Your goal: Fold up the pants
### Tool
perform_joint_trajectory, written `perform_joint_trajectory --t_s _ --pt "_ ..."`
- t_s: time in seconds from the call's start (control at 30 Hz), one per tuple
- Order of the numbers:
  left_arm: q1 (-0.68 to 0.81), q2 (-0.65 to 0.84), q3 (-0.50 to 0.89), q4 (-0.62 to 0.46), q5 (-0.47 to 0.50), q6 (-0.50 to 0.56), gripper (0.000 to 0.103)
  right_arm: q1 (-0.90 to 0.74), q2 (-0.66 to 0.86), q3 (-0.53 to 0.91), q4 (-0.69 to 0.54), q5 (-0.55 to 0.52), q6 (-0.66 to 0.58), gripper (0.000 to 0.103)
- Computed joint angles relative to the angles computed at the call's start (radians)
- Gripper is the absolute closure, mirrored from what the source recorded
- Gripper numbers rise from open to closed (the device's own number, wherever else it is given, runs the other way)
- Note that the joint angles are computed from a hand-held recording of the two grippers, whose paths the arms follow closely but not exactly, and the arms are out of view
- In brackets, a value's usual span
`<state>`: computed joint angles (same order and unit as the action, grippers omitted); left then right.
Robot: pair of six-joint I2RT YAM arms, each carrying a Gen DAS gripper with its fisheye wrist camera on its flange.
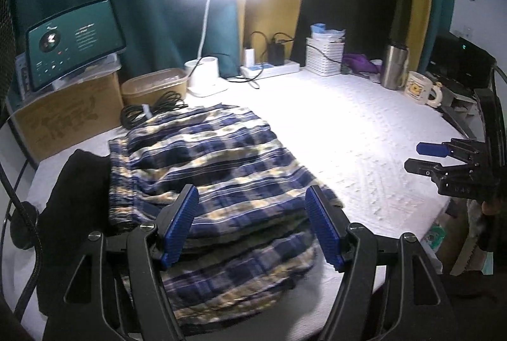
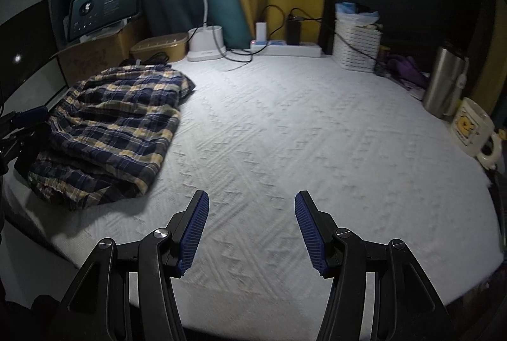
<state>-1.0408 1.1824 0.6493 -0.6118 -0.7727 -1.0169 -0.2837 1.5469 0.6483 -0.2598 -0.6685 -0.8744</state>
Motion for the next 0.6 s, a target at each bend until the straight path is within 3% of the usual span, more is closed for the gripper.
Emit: perform_joint_trajectory --t_s 0.6 --pt "-0.098 0.146 0.188 -0.010 -0.064 0.042 0.033 -0.291 -0.019 0.118 -0.172 -0.138 -0.151 0.042"
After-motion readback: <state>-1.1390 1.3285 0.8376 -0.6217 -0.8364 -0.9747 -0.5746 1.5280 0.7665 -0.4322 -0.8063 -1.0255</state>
